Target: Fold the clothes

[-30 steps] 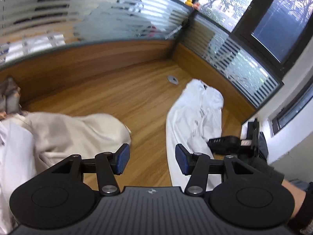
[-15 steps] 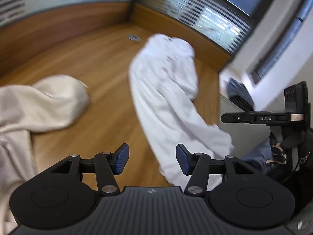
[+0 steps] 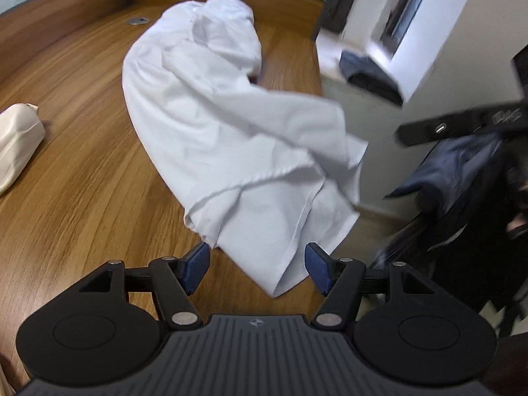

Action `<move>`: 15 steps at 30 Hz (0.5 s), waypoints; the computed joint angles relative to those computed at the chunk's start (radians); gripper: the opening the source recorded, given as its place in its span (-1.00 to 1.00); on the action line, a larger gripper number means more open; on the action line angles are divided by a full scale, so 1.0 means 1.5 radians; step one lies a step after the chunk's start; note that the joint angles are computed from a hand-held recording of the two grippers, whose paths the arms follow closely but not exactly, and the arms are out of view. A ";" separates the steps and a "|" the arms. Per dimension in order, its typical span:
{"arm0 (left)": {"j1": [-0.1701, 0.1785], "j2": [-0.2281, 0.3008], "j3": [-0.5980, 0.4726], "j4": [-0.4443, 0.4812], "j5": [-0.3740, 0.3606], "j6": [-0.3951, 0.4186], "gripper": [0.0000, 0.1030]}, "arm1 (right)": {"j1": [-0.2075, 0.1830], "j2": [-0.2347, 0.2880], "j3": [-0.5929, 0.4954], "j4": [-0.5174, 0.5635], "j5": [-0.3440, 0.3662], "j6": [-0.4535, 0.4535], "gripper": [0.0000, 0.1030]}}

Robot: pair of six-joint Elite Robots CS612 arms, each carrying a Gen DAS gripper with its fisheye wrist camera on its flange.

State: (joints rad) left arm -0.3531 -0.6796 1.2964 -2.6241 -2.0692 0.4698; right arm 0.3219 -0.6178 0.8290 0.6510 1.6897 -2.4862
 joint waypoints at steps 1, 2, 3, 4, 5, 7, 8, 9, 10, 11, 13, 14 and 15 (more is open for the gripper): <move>-0.002 0.001 0.000 -0.002 0.009 0.003 0.13 | 0.002 -0.003 0.006 -0.002 0.004 0.006 -0.08; -0.003 0.002 -0.001 0.001 0.015 0.003 -0.36 | 0.003 -0.006 0.012 -0.004 0.007 0.012 -0.08; -0.003 0.003 -0.004 0.007 0.018 0.002 -0.75 | 0.005 -0.008 0.016 -0.007 0.011 0.017 -0.08; -0.002 0.004 -0.006 0.009 0.019 -0.003 -0.85 | 0.007 -0.009 0.019 -0.009 0.014 0.022 -0.08; 0.001 0.004 -0.006 0.003 0.017 -0.014 -0.91 | 0.008 -0.010 0.021 -0.010 0.016 0.025 -0.08; 0.007 0.002 -0.011 -0.002 0.015 -0.034 -0.94 | 0.011 -0.009 0.020 -0.012 0.020 0.026 -0.08; 0.011 0.001 -0.015 0.004 0.014 -0.041 -0.94 | 0.012 -0.008 0.019 -0.013 0.019 0.022 -0.08; 0.016 0.000 -0.022 0.016 0.016 -0.044 -0.95 | 0.013 -0.007 0.017 -0.013 0.019 0.018 -0.08; 0.022 -0.001 -0.028 0.030 0.018 -0.045 -0.95 | 0.014 -0.005 0.013 -0.014 0.018 0.015 -0.08; 0.028 -0.002 -0.035 0.044 0.020 -0.045 -0.95 | 0.015 -0.003 0.010 -0.015 0.017 0.011 -0.08; 0.040 -0.003 -0.052 0.079 0.035 -0.040 -0.95 | 0.016 0.000 0.004 -0.020 0.010 0.002 -0.08; 0.045 -0.003 -0.060 0.094 0.049 -0.037 -0.95 | 0.017 0.003 0.000 -0.023 0.005 -0.001 -0.08; 0.049 -0.003 -0.066 0.101 0.067 -0.034 -0.95 | 0.017 0.005 -0.004 -0.025 -0.001 -0.003 -0.08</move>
State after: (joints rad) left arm -0.2789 -0.6837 1.1970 -2.4732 -1.9683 0.4182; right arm 0.3481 -0.6099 0.8230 0.6135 1.6886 -2.4901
